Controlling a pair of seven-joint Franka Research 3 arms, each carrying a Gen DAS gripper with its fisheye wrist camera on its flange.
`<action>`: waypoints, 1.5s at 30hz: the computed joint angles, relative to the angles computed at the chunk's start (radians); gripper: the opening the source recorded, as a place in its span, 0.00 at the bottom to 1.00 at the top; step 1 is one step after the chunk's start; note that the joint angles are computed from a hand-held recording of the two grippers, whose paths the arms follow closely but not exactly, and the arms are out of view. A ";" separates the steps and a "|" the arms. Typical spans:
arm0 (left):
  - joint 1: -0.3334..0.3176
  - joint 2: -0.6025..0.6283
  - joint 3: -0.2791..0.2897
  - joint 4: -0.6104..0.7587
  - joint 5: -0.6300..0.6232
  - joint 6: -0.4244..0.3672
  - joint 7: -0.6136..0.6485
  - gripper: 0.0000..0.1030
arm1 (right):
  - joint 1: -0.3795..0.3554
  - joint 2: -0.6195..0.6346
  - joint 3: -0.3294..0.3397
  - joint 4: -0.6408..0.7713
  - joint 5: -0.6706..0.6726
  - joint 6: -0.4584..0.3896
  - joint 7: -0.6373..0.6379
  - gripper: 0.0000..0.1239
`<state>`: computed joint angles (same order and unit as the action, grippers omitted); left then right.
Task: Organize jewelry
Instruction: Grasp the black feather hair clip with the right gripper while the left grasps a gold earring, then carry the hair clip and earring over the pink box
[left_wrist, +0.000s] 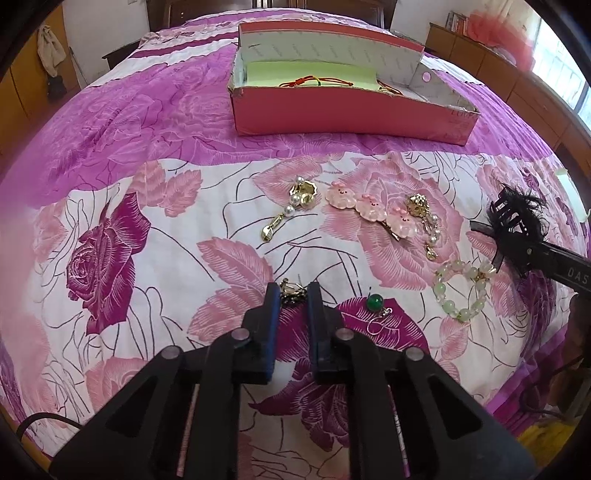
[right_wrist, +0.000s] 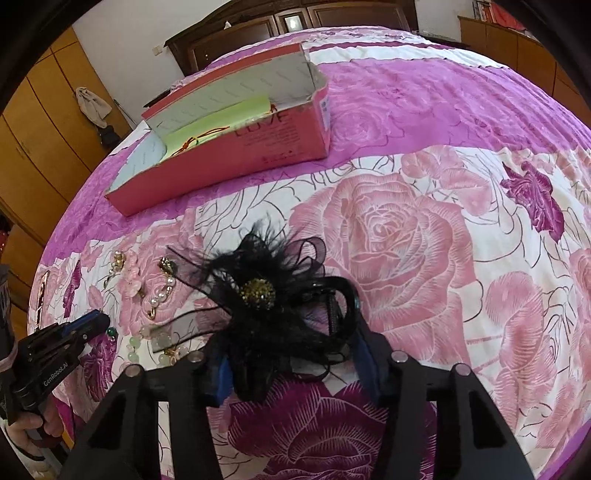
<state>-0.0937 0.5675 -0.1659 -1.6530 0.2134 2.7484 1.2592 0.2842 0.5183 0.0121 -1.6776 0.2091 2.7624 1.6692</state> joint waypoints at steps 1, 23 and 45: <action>0.000 0.000 0.000 -0.001 0.001 0.002 0.001 0.06 | 0.004 0.000 -0.004 -0.001 -0.005 0.003 0.003 0.45; -0.014 -0.037 0.025 -0.064 0.039 0.121 -0.040 0.06 | 0.013 -0.044 0.005 -0.068 -0.013 0.118 -0.034 0.44; -0.039 0.158 0.061 0.327 0.091 0.148 -0.098 0.06 | 0.051 0.110 -0.007 0.214 0.012 0.298 -0.189 0.44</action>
